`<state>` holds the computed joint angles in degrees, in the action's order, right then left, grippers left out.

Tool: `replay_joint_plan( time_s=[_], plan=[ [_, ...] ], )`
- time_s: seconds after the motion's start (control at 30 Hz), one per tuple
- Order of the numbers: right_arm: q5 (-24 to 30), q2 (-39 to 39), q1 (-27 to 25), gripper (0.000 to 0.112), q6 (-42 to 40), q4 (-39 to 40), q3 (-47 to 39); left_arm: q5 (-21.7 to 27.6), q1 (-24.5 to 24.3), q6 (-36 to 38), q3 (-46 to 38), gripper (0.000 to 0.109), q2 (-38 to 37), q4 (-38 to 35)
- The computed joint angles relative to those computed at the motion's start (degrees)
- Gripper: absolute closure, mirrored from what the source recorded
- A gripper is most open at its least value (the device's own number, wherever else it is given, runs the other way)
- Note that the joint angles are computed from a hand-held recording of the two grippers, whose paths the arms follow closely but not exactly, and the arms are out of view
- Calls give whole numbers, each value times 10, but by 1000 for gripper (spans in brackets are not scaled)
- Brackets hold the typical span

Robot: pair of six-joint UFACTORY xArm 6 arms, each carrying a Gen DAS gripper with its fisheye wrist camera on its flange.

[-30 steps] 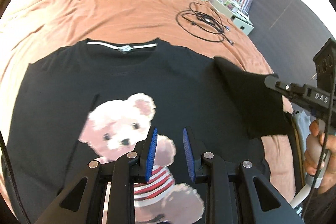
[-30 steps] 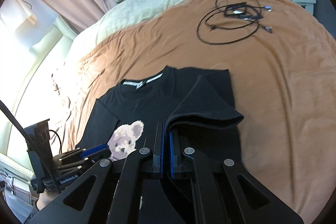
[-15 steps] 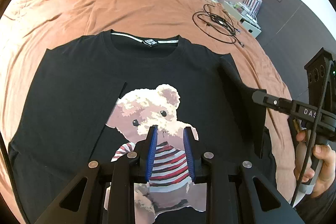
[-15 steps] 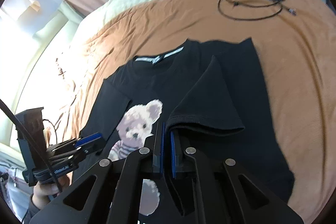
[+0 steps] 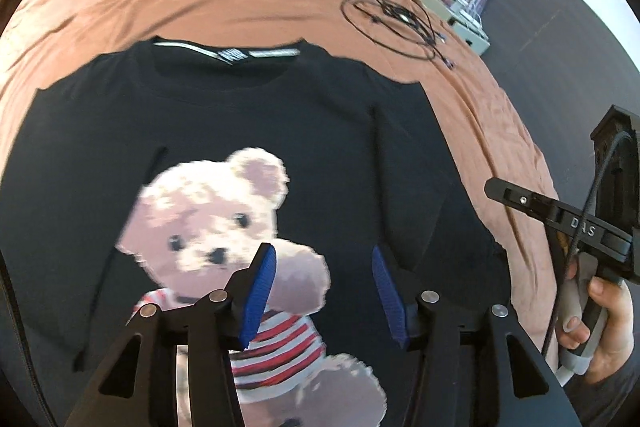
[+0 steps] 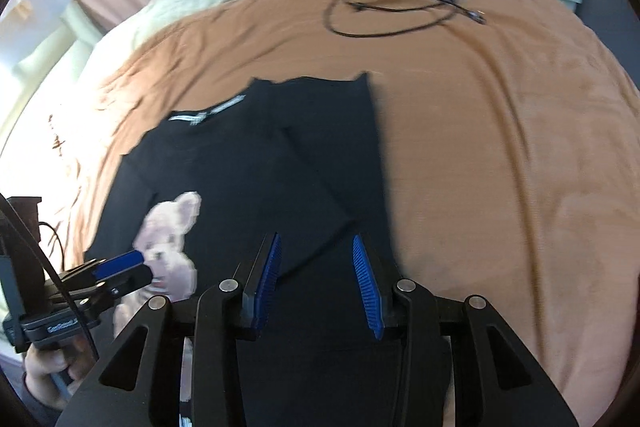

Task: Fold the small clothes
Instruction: 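Release the folded side with the right gripper and smooth it flat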

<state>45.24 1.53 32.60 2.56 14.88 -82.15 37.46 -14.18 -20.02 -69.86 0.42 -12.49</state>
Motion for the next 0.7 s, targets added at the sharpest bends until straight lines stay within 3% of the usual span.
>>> replay_joint_plan(
  time_s=[0.2,0.37,0.7],
  plan=[
    [-3,-3,-4,77,26,-64,27,12,-27,21,-53,53,58,0],
    [19,4,-5,84,19,-83,31,41,-51,22,-109,52,109,35],
    [24,12,-5,84,5,-86,23,90,-59,-76,-177,50,163,186]
  ],
)
